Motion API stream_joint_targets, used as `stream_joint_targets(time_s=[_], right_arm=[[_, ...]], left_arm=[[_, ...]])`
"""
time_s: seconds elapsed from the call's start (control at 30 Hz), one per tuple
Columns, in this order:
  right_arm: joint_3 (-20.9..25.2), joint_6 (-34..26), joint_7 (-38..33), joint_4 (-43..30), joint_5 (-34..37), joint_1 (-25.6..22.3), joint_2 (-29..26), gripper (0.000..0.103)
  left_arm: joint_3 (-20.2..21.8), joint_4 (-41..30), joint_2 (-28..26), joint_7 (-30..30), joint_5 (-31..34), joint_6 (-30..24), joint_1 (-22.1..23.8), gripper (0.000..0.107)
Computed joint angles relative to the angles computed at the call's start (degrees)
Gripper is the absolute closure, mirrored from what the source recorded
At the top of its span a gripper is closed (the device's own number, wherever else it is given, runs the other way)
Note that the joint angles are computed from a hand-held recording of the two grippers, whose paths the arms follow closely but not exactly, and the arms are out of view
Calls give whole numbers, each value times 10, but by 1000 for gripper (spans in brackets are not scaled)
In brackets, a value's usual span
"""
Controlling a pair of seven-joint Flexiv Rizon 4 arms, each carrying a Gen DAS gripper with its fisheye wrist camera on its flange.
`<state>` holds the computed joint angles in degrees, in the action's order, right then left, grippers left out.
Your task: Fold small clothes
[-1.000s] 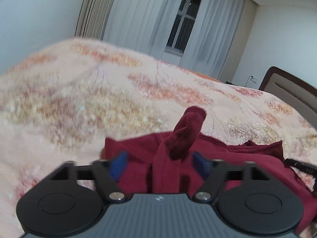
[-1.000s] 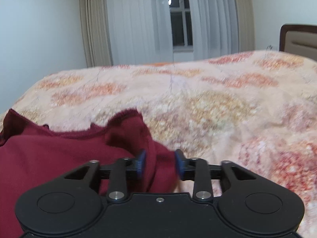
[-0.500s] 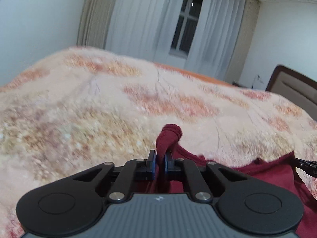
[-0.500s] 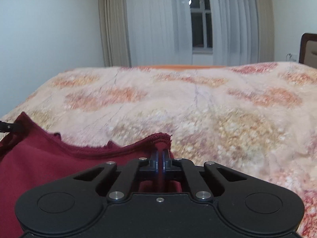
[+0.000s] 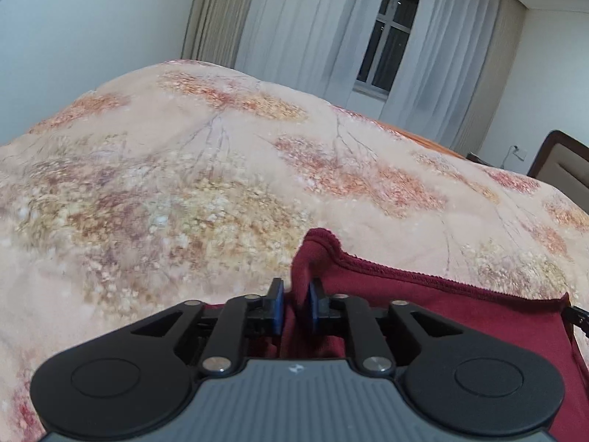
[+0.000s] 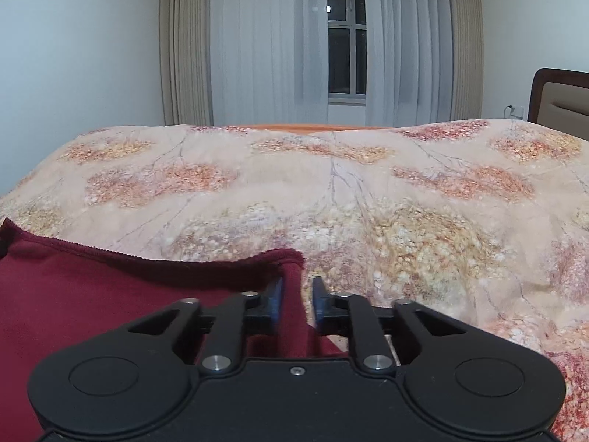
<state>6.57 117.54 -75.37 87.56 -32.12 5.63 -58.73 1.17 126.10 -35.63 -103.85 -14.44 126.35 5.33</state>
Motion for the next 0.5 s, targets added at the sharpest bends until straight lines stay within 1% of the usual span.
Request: stream_joint_targets(time_s=[0.03, 0.07, 0.1, 0.13, 0.17, 0.2, 0.23, 0.3, 0.33, 0.4, 0.43, 0.5], right_arm=[[-7, 9, -5, 5, 7, 4, 3, 50], [-16, 20, -14, 10, 14, 9, 7, 37], [-30, 30, -25, 17, 27, 19, 12, 31], [-46, 40, -38, 25, 43, 31, 18, 19], [-58, 51, -53, 33, 58, 42, 24, 10], [-73, 64, -72, 41, 75, 55, 29, 6], [-94, 80, -97, 50, 106, 77, 34, 0], [-123, 112, -151, 66, 154, 111, 41, 1], [-127, 125, -175, 74, 165, 120, 45, 1], [-131, 145, -221, 90, 184, 138, 53, 1], [-127, 151, -238, 99, 187, 144, 59, 1], [-103, 157, -258, 121, 167, 139, 73, 1]], left_arm=[[2, 5, 2, -3, -2, 8, -2, 53], [9, 11, 4, -4, -12, 18, -10, 42], [17, 17, 6, -3, -25, 33, -21, 30], [23, 24, 9, 0, -36, 43, -30, 25], [26, 30, 16, 5, -41, 46, -34, 23], [28, 38, 22, 10, -44, 49, -37, 19], [31, 46, 26, 14, -51, 57, -43, 11], [39, 61, 32, 26, -77, 77, -63, 4], [41, 67, 35, 35, -90, 84, -73, 4], [42, 75, 45, 62, -102, 80, -84, 4], [42, 79, 49, 75, -113, 78, -92, 4], [42, 88, 55, 93, -137, 80, -110, 4]])
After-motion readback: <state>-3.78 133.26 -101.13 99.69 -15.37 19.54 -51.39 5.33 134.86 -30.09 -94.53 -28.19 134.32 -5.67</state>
